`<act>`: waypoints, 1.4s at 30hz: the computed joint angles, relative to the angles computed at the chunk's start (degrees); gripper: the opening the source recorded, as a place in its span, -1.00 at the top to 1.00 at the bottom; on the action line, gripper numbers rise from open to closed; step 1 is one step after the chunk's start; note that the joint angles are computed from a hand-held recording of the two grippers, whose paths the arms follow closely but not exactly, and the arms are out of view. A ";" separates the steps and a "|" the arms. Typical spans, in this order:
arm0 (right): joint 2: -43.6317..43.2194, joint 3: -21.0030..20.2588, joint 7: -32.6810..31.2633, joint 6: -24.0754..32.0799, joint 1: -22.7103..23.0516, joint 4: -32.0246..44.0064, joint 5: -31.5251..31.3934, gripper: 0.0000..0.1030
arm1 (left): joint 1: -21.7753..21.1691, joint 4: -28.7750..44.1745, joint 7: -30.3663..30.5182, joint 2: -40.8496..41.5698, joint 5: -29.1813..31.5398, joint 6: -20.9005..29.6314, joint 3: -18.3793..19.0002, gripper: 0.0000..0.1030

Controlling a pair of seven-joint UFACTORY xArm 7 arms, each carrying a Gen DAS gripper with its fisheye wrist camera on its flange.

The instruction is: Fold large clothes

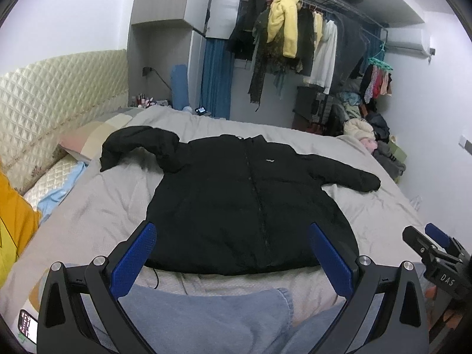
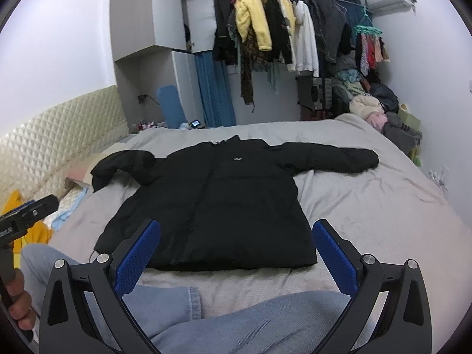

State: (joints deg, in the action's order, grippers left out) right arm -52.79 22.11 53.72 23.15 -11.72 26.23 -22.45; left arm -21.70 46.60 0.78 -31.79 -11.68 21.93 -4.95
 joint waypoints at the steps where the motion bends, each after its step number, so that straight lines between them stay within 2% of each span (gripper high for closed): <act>1: 0.24 -0.41 0.13 -0.61 -0.13 -0.28 0.09 -1.00 | 0.14 0.33 -0.01 0.60 0.08 0.10 0.11 -1.00; 15: 4.49 -1.93 -2.13 -3.47 -0.98 0.11 0.34 -1.00 | 0.96 1.94 -0.61 4.60 1.23 -0.36 -1.07 -1.00; 28: 6.77 -1.74 -2.09 -2.99 -2.27 1.05 0.07 -1.00 | 1.24 3.11 -1.45 6.54 1.69 -0.18 -1.38 -1.00; 36: 11.51 -3.65 -3.61 -5.08 -2.54 3.19 -0.13 -1.00 | 1.90 7.56 -2.04 11.23 2.29 1.25 -1.98 -1.00; 42: 15.52 -5.69 -4.97 -6.77 -2.51 5.32 0.51 -1.00 | 2.41 13.55 -2.55 16.53 2.42 3.48 -2.55 -1.00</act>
